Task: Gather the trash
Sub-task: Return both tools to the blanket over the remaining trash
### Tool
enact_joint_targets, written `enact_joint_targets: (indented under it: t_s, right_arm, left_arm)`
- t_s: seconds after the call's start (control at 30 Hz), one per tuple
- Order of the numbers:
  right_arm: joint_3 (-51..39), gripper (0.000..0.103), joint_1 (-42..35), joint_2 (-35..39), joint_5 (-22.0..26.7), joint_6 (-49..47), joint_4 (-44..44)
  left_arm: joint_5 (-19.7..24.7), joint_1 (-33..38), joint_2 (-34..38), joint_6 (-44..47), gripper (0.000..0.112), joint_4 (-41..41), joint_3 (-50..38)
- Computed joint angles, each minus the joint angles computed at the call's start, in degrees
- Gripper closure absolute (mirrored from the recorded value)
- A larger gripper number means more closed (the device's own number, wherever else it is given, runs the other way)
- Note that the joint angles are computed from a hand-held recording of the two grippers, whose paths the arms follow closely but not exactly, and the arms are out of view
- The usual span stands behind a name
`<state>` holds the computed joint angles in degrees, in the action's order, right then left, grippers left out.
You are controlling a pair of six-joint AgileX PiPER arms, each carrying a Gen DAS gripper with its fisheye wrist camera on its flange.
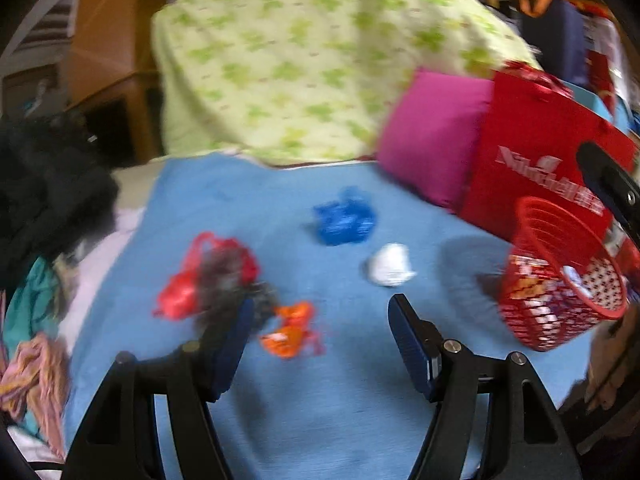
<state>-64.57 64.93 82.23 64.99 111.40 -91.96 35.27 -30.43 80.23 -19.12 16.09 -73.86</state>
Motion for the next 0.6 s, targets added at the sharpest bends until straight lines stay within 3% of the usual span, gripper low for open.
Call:
enact_joint_targets:
  t_s: [0.3,0.53,0.6]
  right_arm:
    - [-13.32,0.022,-8.67,11.64,-16.88,-9.92,14.33]
    - [-19.27,0.022,-20.60,16.78,-29.05,-24.18,39.85]
    - [-21.09,0.022,-23.44,18.73,-29.49,-28.61,46.92]
  left_arm:
    - [-7.03,16.35,0.27,12.42,0.042,-13.25,8.36]
    - [-9.55,20.81,5.40,20.81,0.042,-22.43,9.89]
    - [-9.72,20.84,6.81,23.56,0.042,-24.93,9.63]
